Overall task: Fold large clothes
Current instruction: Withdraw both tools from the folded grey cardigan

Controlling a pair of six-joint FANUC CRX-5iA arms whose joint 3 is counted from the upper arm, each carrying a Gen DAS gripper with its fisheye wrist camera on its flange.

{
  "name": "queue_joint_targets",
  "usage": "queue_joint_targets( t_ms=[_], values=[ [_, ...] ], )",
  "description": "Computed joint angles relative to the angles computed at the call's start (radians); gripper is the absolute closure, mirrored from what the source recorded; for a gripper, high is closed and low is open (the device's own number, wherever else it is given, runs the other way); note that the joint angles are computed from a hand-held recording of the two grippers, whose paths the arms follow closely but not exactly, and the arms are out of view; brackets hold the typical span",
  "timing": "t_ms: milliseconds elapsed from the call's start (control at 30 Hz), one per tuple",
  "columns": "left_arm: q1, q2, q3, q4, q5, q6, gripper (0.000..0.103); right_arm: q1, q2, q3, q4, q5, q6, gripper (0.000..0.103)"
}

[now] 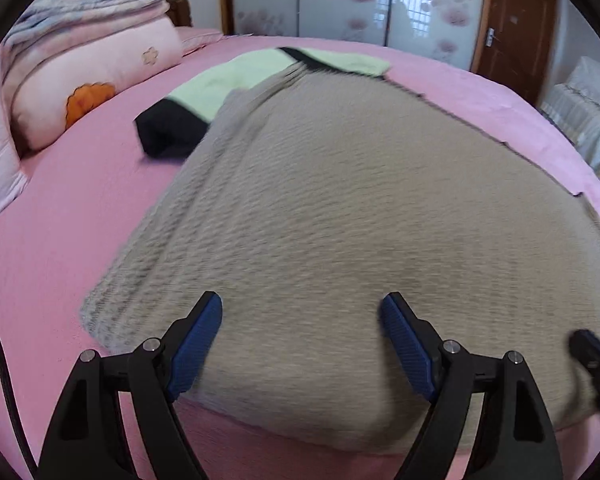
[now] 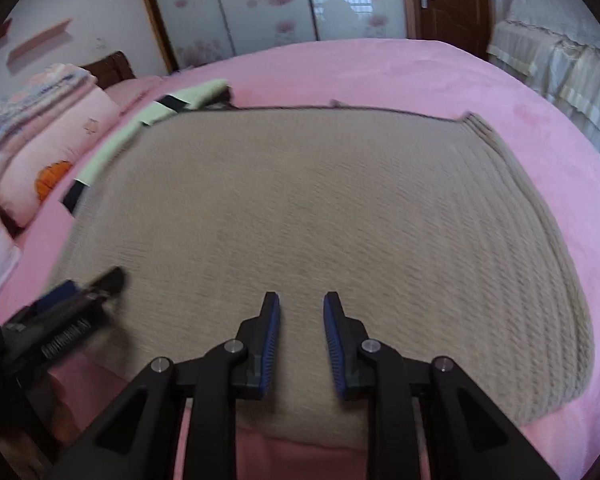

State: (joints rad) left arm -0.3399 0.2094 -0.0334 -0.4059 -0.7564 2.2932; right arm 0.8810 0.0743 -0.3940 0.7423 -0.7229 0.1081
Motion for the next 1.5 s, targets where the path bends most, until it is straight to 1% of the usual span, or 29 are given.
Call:
queue_joint_targets(
  t_ms=[33, 67, 100, 133, 167, 200, 233, 267, 300, 333, 433, 467, 533, 600, 633, 667, 767, 833, 967, 1067, 1100, 1167, 1200, 1233, 1300, 1400, 1500],
  values=[
    [0.031, -0.022, -0.044, 0.035, 0.051, -0.037, 0.020, -0.011, -0.034, -0.044, 0.017, -0.004, -0.024, 0.087],
    [0.046, -0.032, -0.059, 0.039, 0.073, -0.055, 0.020, -0.017, -0.054, -0.068, 0.028, -0.012, -0.037, 0.088],
    [0.053, -0.042, -0.069, 0.028, 0.081, -0.062, 0.020, -0.030, -0.091, -0.109, 0.041, -0.029, -0.057, 0.092],
    [0.055, -0.049, -0.068, -0.006, 0.069, -0.055, 0.020, -0.036, -0.115, -0.134, 0.045, -0.043, -0.068, 0.094],
    [0.066, -0.053, -0.073, -0.003, 0.071, -0.071, 0.020, -0.046, -0.138, -0.159, 0.046, -0.055, -0.080, 0.095],
    [0.088, -0.063, -0.089, 0.026, 0.090, -0.111, 0.020, -0.061, -0.169, -0.191, 0.045, -0.063, -0.090, 0.098],
    [0.101, -0.067, -0.093, 0.033, 0.095, -0.126, 0.021, -0.069, -0.183, -0.203, 0.035, -0.063, -0.087, 0.103],
    [0.108, -0.073, -0.099, 0.035, 0.096, -0.134, 0.022, -0.077, -0.193, -0.213, 0.025, -0.062, -0.084, 0.103],
    [0.120, -0.080, -0.111, 0.063, 0.109, -0.168, 0.023, -0.091, -0.217, -0.232, 0.015, -0.032, -0.076, 0.103],
    [0.126, -0.085, -0.117, 0.078, 0.115, -0.186, 0.023, -0.088, -0.216, -0.231, 0.018, -0.047, -0.078, 0.103],
    [0.127, -0.077, -0.103, 0.100, 0.095, -0.212, 0.023, -0.073, -0.176, -0.186, 0.009, -0.093, -0.057, 0.103],
    [0.129, -0.075, -0.092, 0.116, 0.083, -0.223, 0.023, -0.068, -0.167, -0.177, 0.004, -0.094, -0.061, 0.100],
    [0.146, -0.082, -0.093, 0.183, 0.081, -0.270, 0.023, -0.064, -0.152, -0.137, -0.034, -0.113, -0.048, 0.098],
    [0.157, -0.089, -0.086, 0.231, 0.061, -0.295, 0.023, -0.067, -0.148, -0.106, -0.063, -0.094, -0.040, 0.098],
    [0.169, -0.099, -0.091, 0.280, 0.056, -0.335, 0.023, -0.065, -0.156, -0.106, -0.064, -0.087, -0.045, 0.098],
    [0.173, -0.105, -0.090, 0.305, 0.045, -0.355, 0.022, -0.054, -0.164, -0.106, -0.058, -0.085, -0.056, 0.098],
    [0.177, -0.121, -0.062, 0.335, -0.039, -0.374, 0.022, -0.013, -0.176, -0.096, -0.022, -0.092, -0.084, 0.098],
    [0.187, -0.138, -0.066, 0.384, -0.079, -0.409, 0.022, 0.011, -0.179, -0.083, -0.005, -0.087, -0.086, 0.098],
    [0.193, -0.186, -0.105, 0.443, -0.102, -0.438, 0.022, 0.063, -0.168, -0.054, 0.036, -0.105, -0.114, 0.098],
    [0.180, -0.221, -0.125, 0.437, -0.118, -0.417, 0.022, 0.099, -0.162, -0.045, 0.078, -0.117, -0.151, 0.098],
    [0.171, -0.234, -0.133, 0.429, -0.122, -0.404, 0.022, 0.110, -0.160, -0.044, 0.094, -0.119, -0.169, 0.096],
    [0.157, -0.250, -0.144, 0.422, -0.134, -0.396, 0.022, 0.129, -0.162, -0.047, 0.120, -0.127, -0.199, 0.086],
    [0.149, -0.258, -0.153, 0.423, -0.139, -0.396, 0.022, 0.142, -0.163, -0.050, 0.136, -0.136, -0.220, 0.075],
    [0.142, -0.268, -0.164, 0.426, -0.143, -0.397, 0.022, 0.158, -0.166, -0.059, 0.165, -0.144, -0.251, 0.068],
    [0.134, -0.284, -0.185, 0.439, -0.150, -0.400, 0.022, 0.186, -0.170, -0.071, 0.199, -0.157, -0.280, 0.067],
    [0.135, -0.312, -0.230, 0.492, -0.147, -0.431, 0.022, 0.224, -0.170, -0.077, 0.216, -0.184, -0.295, 0.067],
    [0.138, -0.338, -0.276, 0.538, -0.129, -0.471, 0.022, 0.265, -0.181, -0.092, 0.226, -0.188, -0.315, 0.067]
  ],
)
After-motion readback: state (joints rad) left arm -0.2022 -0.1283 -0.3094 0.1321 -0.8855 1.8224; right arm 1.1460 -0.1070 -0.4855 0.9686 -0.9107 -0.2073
